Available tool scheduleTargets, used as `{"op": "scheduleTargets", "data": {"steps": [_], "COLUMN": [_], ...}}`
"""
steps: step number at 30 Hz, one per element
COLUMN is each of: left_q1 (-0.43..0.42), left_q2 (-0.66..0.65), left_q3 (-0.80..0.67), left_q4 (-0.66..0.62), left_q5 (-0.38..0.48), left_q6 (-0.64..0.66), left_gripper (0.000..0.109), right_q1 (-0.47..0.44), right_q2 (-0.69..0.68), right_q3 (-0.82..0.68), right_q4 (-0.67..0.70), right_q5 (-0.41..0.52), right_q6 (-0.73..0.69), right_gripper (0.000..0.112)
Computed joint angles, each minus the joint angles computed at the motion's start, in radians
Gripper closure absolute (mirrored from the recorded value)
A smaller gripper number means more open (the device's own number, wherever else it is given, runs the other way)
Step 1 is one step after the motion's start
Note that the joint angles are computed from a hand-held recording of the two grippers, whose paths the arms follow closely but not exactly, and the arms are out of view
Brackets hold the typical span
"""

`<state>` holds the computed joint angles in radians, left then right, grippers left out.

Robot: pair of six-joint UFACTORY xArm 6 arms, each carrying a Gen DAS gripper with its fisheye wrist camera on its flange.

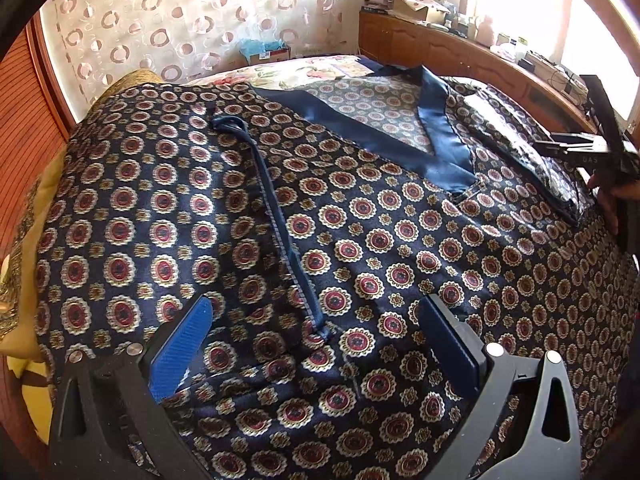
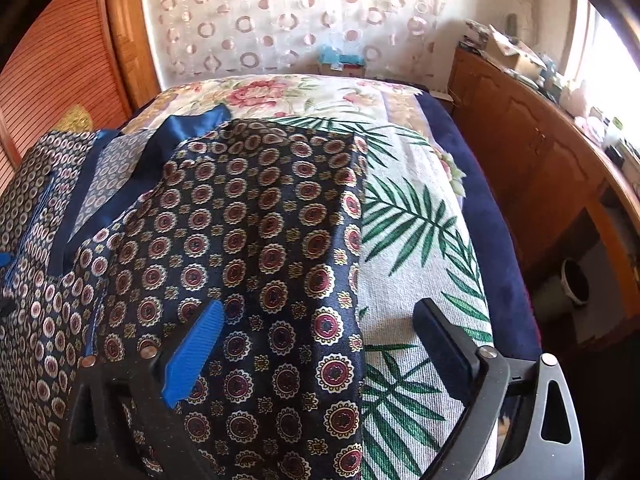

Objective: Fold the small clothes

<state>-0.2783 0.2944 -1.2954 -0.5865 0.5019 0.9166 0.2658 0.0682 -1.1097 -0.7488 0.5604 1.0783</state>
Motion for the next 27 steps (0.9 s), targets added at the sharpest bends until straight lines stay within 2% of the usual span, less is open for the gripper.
{"op": "scheduleTargets", "data": {"steps": [7,11,13,16,23,27], "left_q1": [0.05,0.081,0.098,0.126,0.187,0.198], "left_q2": [-0.054,-0.04,-0.009,0.057,0.283,0.374], "left_q3": [-0.028,-0.093,-0.149,-0.247,-0.542,-0.661], "left_q4": [-0.177,-0.198,-0.178,-0.121,0.05,0.106], "left_q5": [0.03,0.025,0.026,0.035,0.133,0.195], "left_q6": [0.123,0.121,0.093,0.02,-0.245,-0.339], "left_gripper": [0.006,0.01,0.014,0.025,0.042,0.049], "right_q1": [0.003,0.003,0.003,0.003,0.004,0.003], "right_q2": [0.005,0.005,0.006,0.006,0.006,0.006], "right_q3": [-0.008,-0.008,-0.008,-0.008,-0.009,-0.008], "right_q4": [-0.004,-0.004,-0.005,-0.005,-0.006,-0.006], "right_q5": [0.011,0.01,0.01,0.01,0.012,0.011], "right_q6": [0.009,0.009,0.009,0.01,0.011,0.01], "right_gripper": [0.015,0.015,0.015,0.015,0.016,0.016]}}
